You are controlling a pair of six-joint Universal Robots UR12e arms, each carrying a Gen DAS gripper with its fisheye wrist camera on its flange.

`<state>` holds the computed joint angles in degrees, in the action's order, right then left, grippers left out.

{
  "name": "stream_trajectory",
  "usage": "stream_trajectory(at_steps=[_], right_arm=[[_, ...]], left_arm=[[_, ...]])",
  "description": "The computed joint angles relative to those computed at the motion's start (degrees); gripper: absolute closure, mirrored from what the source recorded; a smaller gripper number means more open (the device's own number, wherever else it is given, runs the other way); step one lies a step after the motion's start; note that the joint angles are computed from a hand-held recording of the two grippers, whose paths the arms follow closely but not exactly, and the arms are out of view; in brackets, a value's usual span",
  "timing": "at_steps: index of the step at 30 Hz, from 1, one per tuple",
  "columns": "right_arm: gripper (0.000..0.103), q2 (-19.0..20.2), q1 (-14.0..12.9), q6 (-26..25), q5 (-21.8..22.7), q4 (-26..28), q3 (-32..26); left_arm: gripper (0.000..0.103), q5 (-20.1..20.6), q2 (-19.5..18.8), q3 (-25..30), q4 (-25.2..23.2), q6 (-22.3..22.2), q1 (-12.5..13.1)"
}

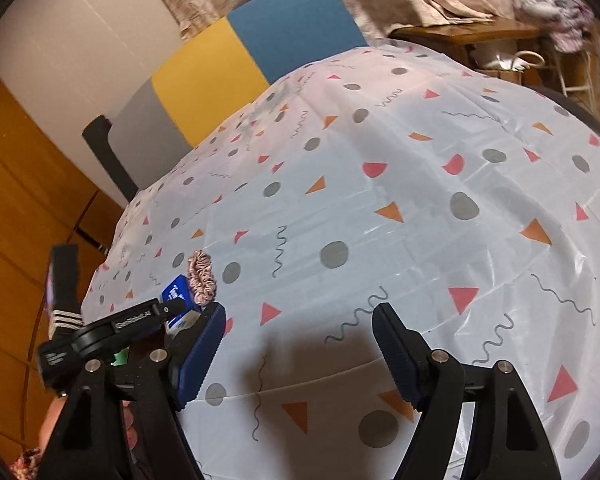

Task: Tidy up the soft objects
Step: 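Grasp the blue Tempo tissue pack with left tool while right tool moves to the scrunchie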

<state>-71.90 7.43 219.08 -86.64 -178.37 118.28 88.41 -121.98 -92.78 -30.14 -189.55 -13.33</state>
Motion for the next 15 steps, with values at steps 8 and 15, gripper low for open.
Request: stream_trajectory(at_steps=[8,15], right_arm=[[0.026,0.4,-0.1,0.4,2.0,0.0,-0.2],[0.026,0.6,0.1,0.0,2.2,0.9,-0.4]], left_arm=[[0.037,4.8,-2.0,1.6,1.5,1.0,-1.1],[0.038,7.4,-2.2,1.1,3.3,3.0,-1.7]])
